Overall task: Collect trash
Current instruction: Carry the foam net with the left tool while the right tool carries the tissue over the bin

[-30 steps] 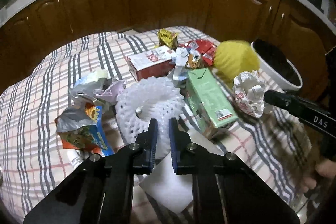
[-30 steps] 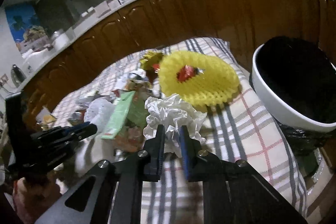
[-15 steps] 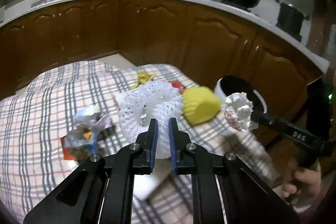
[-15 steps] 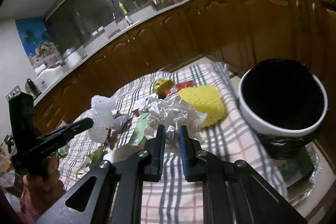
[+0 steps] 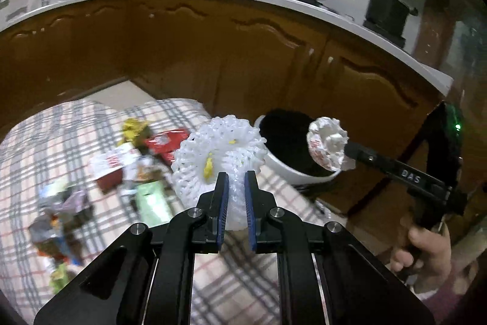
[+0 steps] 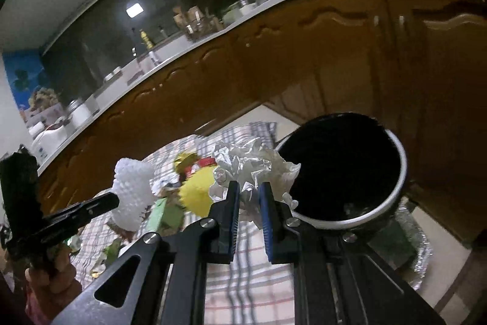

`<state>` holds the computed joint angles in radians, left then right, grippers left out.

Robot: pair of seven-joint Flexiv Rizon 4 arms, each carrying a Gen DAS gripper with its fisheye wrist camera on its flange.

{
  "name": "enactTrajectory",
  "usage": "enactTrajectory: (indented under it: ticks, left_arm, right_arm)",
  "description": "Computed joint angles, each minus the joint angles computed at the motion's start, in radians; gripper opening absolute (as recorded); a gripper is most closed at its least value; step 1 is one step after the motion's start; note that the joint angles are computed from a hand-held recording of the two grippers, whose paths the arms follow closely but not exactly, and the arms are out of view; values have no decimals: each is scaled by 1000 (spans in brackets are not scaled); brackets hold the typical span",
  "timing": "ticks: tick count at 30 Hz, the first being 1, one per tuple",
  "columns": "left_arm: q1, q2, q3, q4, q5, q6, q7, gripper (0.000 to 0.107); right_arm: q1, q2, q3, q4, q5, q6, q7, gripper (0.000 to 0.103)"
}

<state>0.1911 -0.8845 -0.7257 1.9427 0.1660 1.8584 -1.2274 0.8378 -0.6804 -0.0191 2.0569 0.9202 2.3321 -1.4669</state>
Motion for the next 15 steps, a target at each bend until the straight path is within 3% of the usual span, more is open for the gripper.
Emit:
enactTrajectory:
  ticks: [8, 15]
  left_arm:
    - [-75, -49, -31, -104, -46, -99, 74, 10]
    - [-166, -93, -29, -226, -160, -218, 168, 10]
  right_arm:
    - [-55, 16, -1, 45, -10, 1, 36, 14]
    - [-99, 25, -18, 73, -67, -34, 74, 14]
